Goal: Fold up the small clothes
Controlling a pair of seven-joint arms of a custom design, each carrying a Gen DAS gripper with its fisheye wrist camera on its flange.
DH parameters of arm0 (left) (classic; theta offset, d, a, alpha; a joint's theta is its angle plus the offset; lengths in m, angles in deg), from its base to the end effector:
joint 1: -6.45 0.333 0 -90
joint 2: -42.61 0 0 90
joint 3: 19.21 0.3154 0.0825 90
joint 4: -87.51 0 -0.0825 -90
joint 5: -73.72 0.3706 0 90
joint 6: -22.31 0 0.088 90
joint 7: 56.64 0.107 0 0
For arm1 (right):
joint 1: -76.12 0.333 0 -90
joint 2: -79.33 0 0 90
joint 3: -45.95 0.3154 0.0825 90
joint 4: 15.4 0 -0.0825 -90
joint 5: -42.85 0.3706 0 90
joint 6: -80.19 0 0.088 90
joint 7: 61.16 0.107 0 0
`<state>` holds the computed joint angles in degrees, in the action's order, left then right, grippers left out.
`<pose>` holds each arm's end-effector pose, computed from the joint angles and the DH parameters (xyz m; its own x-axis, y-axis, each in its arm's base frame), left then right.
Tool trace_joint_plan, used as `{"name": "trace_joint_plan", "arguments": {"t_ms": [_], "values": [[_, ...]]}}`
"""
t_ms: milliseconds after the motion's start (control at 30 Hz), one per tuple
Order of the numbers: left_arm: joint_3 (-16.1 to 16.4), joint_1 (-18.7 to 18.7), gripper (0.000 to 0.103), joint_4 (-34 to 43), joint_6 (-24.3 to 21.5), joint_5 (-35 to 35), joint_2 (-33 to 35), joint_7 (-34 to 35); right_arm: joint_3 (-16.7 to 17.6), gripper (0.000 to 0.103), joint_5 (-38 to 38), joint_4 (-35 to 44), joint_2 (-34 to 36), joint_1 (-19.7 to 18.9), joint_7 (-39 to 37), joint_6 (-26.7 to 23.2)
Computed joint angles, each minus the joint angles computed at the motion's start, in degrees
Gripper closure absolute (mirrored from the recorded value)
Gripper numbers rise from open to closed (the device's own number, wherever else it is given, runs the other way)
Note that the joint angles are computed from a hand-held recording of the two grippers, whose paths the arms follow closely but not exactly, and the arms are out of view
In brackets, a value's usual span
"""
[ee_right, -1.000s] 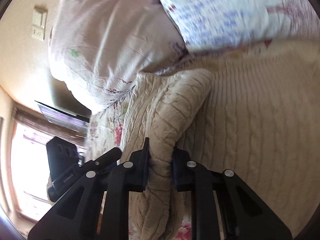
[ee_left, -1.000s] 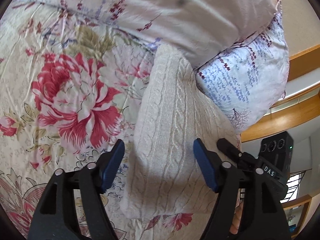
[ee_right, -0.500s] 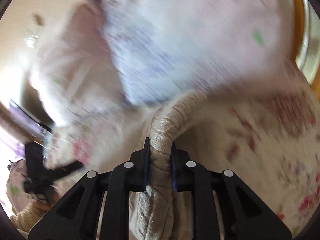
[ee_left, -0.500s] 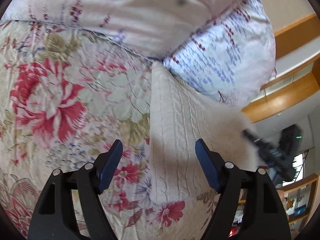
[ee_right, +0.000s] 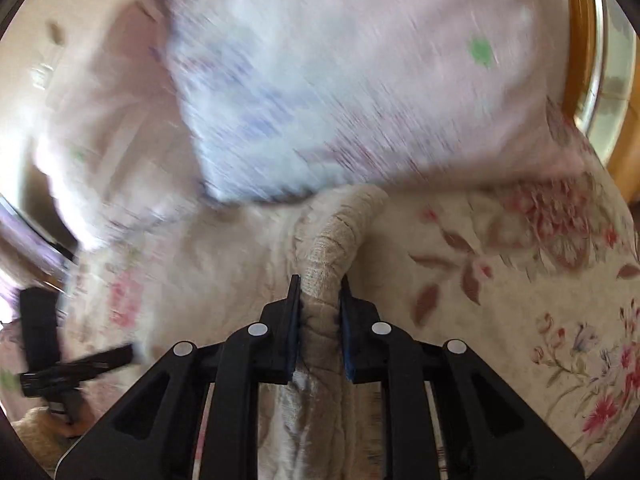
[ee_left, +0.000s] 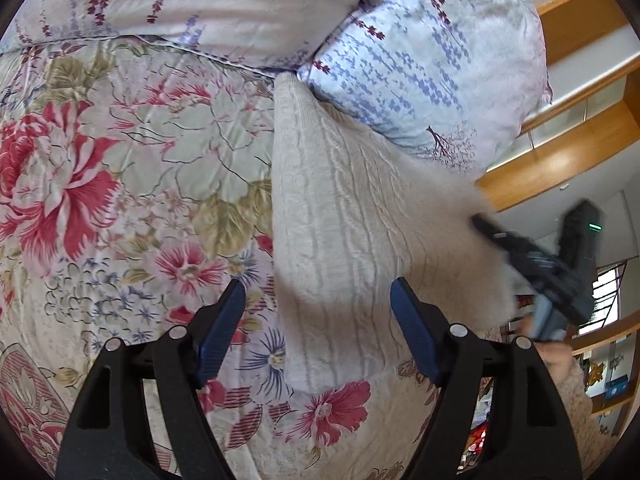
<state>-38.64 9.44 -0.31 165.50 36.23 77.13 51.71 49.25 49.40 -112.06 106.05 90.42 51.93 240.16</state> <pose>0.7061 -0.1553 0.3660 -0.1549 -0.7966 0.5843 -0.9362 -0.0705 -0.3444 0.6750 0.2020 0.4092 -0.0984 -0.9345 -0.3421 -0.8272 0.2679 -0.4939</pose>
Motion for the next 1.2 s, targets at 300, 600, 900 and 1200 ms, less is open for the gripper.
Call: {"name": "trace_joint_plan", "arguments": {"t_ms": [300, 600, 900, 1200], "values": [[-0.2, -0.2, 0.03, -0.01, -1.09, 0.69, -0.12, 0.9, 9.79, 0.048, 20.55, -9.39, -4.97, -9.78, -9.77, 5.32], [-0.25, -0.18, 0.047, 1.09, -4.42, 0.56, 0.71, 1.49, 19.9, 0.046, 51.96, -16.79, -9.04, -16.65, -34.15, 5.87], [-1.9, 2.15, 0.086, -2.25, -4.59, -4.5, -1.08, 7.51, 13.02, 0.091, 51.2, -19.2, -12.45, -8.31, -35.88, 10.54], [0.5, -0.08, 0.084, -3.7, -3.4, -3.39, -1.52, 9.01, 7.84, 0.092, 40.36, -20.5, -10.24, -4.55, -24.87, 8.22]]}}
